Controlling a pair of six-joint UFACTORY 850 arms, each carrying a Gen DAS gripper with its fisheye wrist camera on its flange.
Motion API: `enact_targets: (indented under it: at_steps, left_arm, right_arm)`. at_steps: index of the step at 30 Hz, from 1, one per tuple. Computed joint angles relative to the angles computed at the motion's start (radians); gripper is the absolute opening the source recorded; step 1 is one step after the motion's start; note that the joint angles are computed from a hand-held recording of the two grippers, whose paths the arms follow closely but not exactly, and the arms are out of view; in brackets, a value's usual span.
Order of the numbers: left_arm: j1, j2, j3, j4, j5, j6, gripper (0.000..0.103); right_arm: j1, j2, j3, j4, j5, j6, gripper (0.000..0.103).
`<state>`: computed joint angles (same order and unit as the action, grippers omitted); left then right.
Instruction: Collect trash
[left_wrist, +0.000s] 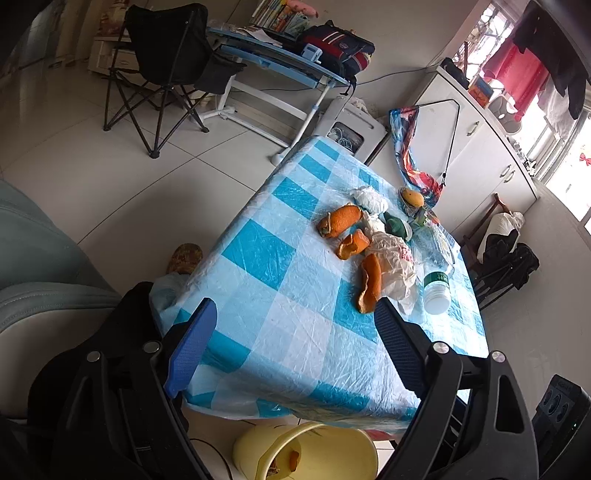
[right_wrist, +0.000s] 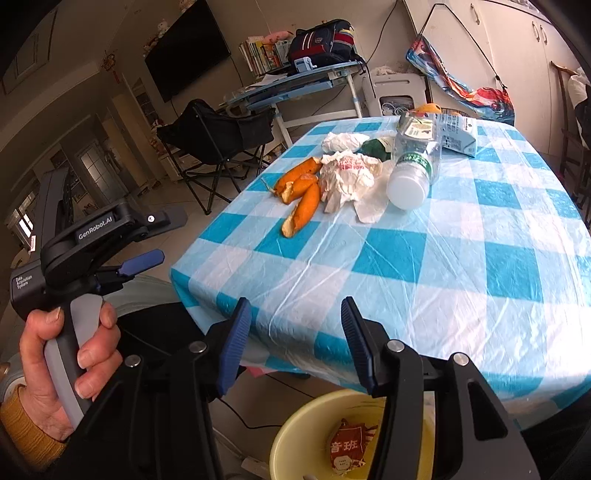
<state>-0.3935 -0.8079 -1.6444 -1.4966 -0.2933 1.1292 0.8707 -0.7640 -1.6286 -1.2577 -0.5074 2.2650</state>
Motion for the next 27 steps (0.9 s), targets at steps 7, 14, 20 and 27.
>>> enact_targets:
  at_steps: [7, 14, 20, 27]
  left_arm:
    - [-0.01, -0.071, -0.111, 0.215, -0.012, -0.205, 0.084]
    - [-0.058, -0.13, -0.191, 0.399, -0.021, -0.312, 0.084]
    - [-0.082, -0.193, -0.302, 0.609, -0.06, -0.494, 0.084]
    - [-0.128, -0.306, -0.491, 0.907, -0.096, -0.748, 0.084]
  right_arm:
    - [-0.073, -0.063, -0.12, 0.055, 0.004, -0.141, 0.047]
    - [-0.172, -0.156, -0.291, 0.393, -0.036, -0.567, 0.047]
    - [-0.205, -0.266, -0.446, 0.63, -0.131, -0.867, 0.044]
    - [-0.202, -0.133, -0.24, 0.366, 0.002, -0.569, 0.014]
